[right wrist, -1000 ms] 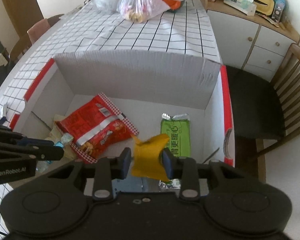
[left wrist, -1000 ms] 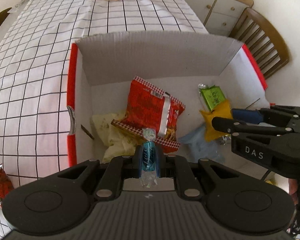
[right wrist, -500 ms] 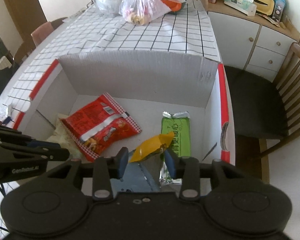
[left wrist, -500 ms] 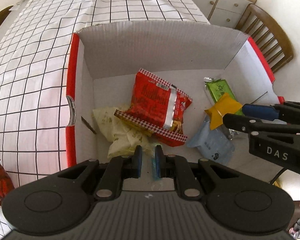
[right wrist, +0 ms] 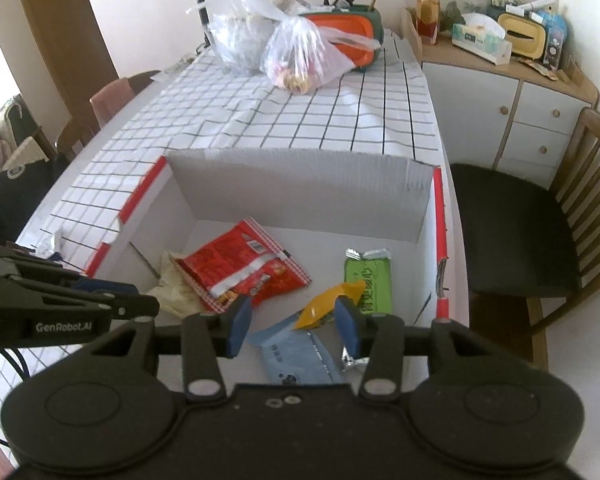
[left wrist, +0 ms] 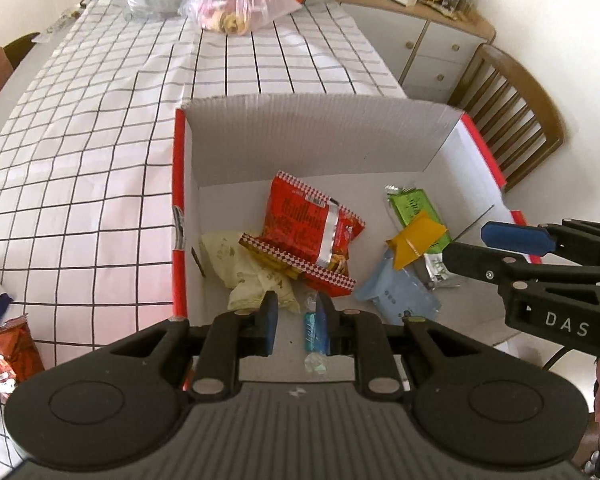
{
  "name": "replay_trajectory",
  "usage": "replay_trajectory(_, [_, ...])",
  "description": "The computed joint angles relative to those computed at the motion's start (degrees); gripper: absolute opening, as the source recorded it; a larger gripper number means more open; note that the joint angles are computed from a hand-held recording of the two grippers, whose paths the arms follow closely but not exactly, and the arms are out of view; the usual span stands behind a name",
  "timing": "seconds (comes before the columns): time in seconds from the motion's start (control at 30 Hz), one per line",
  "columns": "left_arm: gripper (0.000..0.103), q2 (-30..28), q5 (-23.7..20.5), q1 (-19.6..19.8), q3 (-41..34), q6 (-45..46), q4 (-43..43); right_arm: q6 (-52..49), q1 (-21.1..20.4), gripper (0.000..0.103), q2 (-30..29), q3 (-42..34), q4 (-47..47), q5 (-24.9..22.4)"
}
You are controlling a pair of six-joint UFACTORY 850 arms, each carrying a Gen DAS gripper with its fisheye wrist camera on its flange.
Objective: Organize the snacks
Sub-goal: 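Carry both candies into the red box and open both grippers, then withdraw both open tools from the box back over the snack pile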
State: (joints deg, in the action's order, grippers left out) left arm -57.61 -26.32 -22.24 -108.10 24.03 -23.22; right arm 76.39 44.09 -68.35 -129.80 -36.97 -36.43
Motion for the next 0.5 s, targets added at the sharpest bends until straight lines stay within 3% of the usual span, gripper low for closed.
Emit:
replay_trajectory(0.1, [0.028, 2.29, 2.16, 0.30, 3.25, 3.25, -3.33, 2.23, 0.51, 0.048, 0.99, 1.19, -1.90, 0.69])
replay_trajectory(0.27, [0.029, 5.50, 4.54, 1.00, 7.67, 9.02, -9.10, 5.49, 1.46, 0.053, 2.46, 2.84, -5.00, 1.47])
replay_trajectory(0.37, [0.033, 7.50, 5.78, 1.48, 10.34, 13.27, -13.33, 7.89, 2.03, 0.064, 3.30, 3.89, -7.03, 2.36])
replay_trajectory(0.43, [0.049, 9.06, 7.18, 1.85, 12.61, 17.72, -17.76, 8.90, 2.42, 0.064, 3.61, 4.15, -8.22, 2.64])
replay_trajectory(0.5, [0.055, 10.70, 8.87, 2.21, 15.02, 23.77, -23.71, 9.99, 2.74, 0.065, 3.99, 4.59, -9.15, 2.92])
